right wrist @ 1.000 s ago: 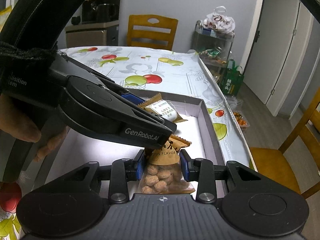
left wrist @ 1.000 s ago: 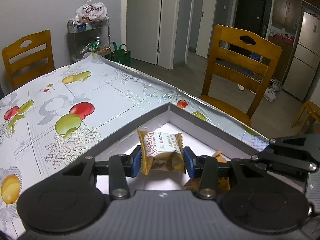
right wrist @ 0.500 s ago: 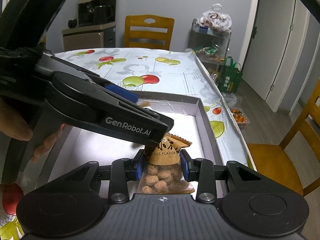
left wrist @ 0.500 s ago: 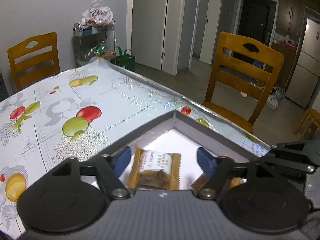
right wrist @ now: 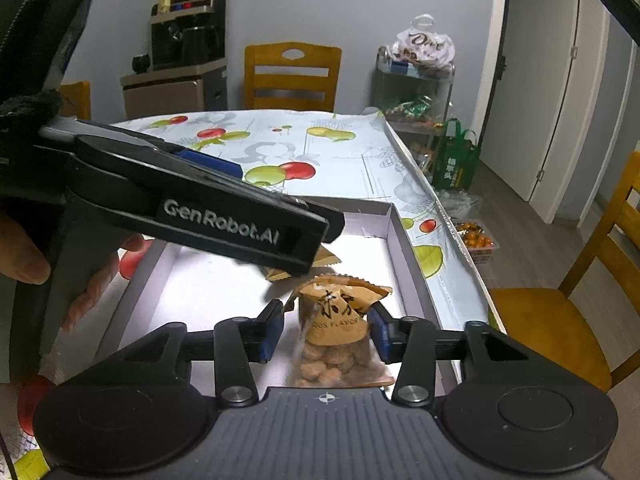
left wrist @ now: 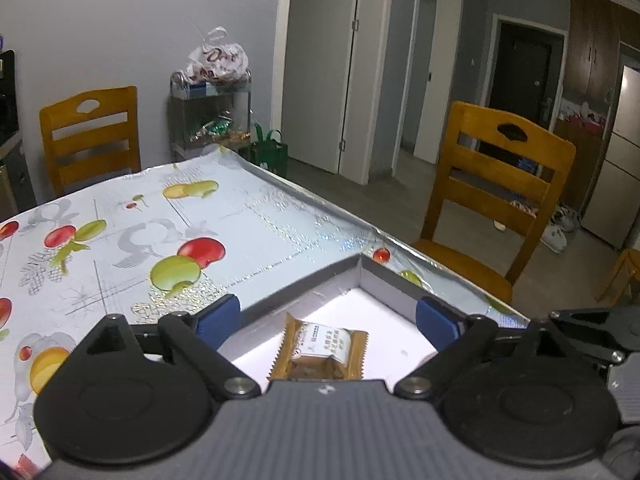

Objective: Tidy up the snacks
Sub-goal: 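Open both tools to drop the cookie packet and puff bag into the box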

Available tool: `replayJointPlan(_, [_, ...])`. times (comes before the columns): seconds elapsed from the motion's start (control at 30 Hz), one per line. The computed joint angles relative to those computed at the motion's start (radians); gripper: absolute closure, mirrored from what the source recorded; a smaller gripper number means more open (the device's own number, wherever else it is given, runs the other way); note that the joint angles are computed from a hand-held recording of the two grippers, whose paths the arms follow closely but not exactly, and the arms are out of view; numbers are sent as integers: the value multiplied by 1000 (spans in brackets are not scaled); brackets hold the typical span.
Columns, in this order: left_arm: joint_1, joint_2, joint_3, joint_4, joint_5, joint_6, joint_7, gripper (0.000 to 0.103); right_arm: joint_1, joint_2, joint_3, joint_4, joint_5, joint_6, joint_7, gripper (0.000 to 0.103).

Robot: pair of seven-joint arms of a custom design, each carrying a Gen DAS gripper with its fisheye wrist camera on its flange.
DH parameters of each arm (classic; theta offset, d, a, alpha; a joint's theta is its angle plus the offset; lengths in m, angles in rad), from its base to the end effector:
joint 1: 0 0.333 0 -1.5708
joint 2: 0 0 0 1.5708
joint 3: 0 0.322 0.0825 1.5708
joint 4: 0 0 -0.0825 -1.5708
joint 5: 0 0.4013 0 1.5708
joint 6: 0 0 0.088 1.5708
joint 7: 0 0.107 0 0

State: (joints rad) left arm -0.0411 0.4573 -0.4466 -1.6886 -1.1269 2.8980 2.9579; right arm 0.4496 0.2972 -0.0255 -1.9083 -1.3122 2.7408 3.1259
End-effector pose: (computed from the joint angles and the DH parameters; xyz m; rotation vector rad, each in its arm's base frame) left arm 0.6736 -0.2462 0.4064 -1.0239 2.2998 -1.3247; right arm 0.5838 0.3064 0.3743 -1.7010 1.7137 -0.8864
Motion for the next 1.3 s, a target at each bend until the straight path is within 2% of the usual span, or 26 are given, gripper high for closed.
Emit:
replayJointPlan(0.07, [18, -9, -16, -8, -38, 2, 29, 7, 9, -6, -8, -4, -52, 8, 61, 34])
replayJointPlan(0.13, [31, -16, -29, -13, -91, 4, 69, 6, 17, -16, -9, -8, -114, -1, 120, 15])
replayJointPlan(0.43, [18, -80, 13, -55, -283, -44, 207, 3, 5, -48, 29, -28, -165, -28, 158, 0])
replayJointPlan(0.63, [-14, -137, 71, -97, -379, -85, 284, 3, 2, -73, 47, -48, -177, -54, 200, 0])
replayJointPlan(0.9, [-44, -199, 139, -147, -447, -126, 303, 1, 9, -105, 72, -72, -183, -119, 221, 0])
replayJointPlan(1.3, [-27, -298, 214, -246, -435, -243, 262, 1, 36, -91, 95, -36, -142, -183, 183, 0])
